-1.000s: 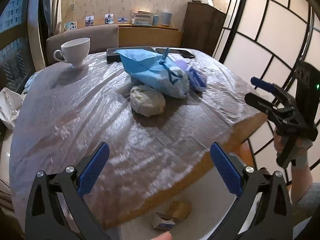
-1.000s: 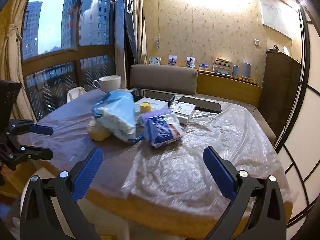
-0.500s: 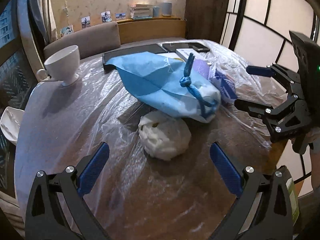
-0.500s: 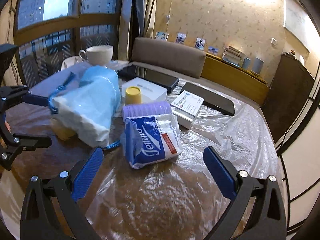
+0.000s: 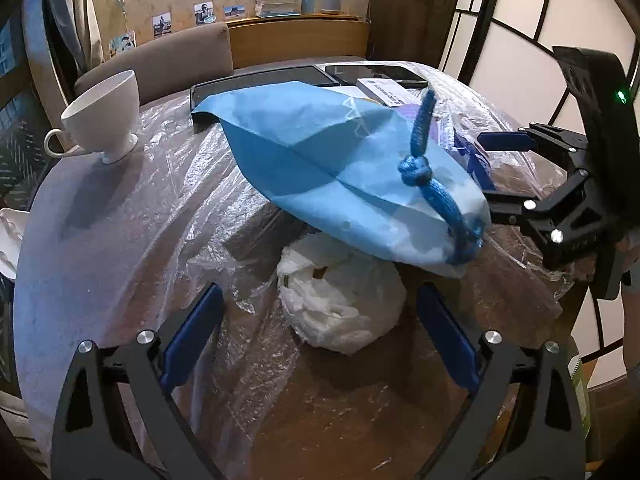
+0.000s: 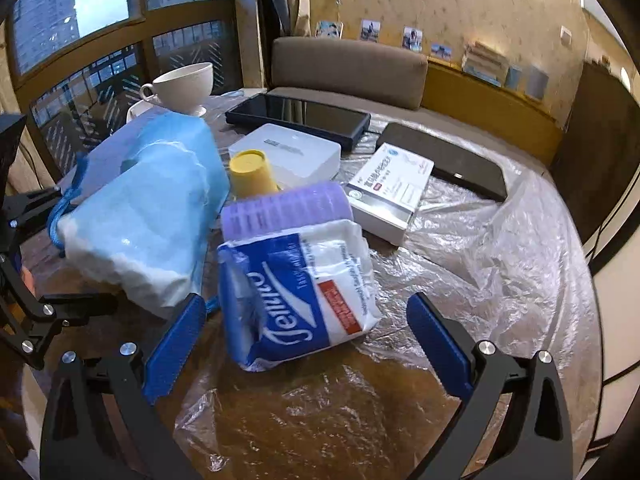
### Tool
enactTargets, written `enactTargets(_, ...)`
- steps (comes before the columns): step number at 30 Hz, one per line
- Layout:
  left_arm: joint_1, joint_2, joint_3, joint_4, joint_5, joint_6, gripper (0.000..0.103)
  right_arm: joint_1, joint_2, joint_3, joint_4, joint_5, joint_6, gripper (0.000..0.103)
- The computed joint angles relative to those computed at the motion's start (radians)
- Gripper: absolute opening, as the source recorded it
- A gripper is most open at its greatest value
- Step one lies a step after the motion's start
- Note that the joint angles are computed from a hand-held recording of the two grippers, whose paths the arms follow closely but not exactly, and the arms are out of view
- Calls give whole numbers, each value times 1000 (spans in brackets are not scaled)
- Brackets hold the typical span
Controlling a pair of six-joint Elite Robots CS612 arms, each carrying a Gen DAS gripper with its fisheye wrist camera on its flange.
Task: Collect trash
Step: 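Grasp the crumpled tissue ball with the left tool while the right tool grasps the Tempo pack, then lift the tissue ball and Tempo pack and carry them over the bin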
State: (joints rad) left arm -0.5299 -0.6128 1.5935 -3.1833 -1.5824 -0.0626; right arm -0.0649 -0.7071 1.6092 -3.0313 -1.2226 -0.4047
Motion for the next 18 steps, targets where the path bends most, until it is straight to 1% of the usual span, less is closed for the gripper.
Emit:
enactTargets(1,0,0,0,0,1,5,94,-1,2,-5,8,5,3,99)
enactTargets(3,-3,0,1,-4,11,16,85,-1,5,-13,19,7,5,99)
enactTargets(4,-6,-1,3,-7,22,24,83,0,6,-16,24,12,5,95)
enactTargets(5,-9,-2,6,-10,33,32,79,0,7,-19,35,18,2,87)
enactTargets(7,-12,-2,10,-20,44,46,76,1,7,-24,61,23,-1,79)
enactTargets(9,-16,-4,13,-26,53,49,72,1,7,-21,56,25,0,73)
enactTargets(10,-19,-5,16,-28,62,52,71,2,6,-20,50,22,1,70)
enactTargets(11,-21,-6,17,-30,67,54,68,2,5,-17,43,17,1,66)
enactTargets(12,-22,-6,18,-30,68,53,63,4,4,-11,34,11,1,65)
enactTargets(14,-21,-10,21,-26,54,45,56,2,2,-7,35,20,-2,61)
enactTargets(15,-21,-11,22,-24,50,41,54,2,0,-5,39,26,-3,61)
enactTargets(18,-20,-13,22,-21,51,33,53,-1,-4,1,46,34,-1,61)
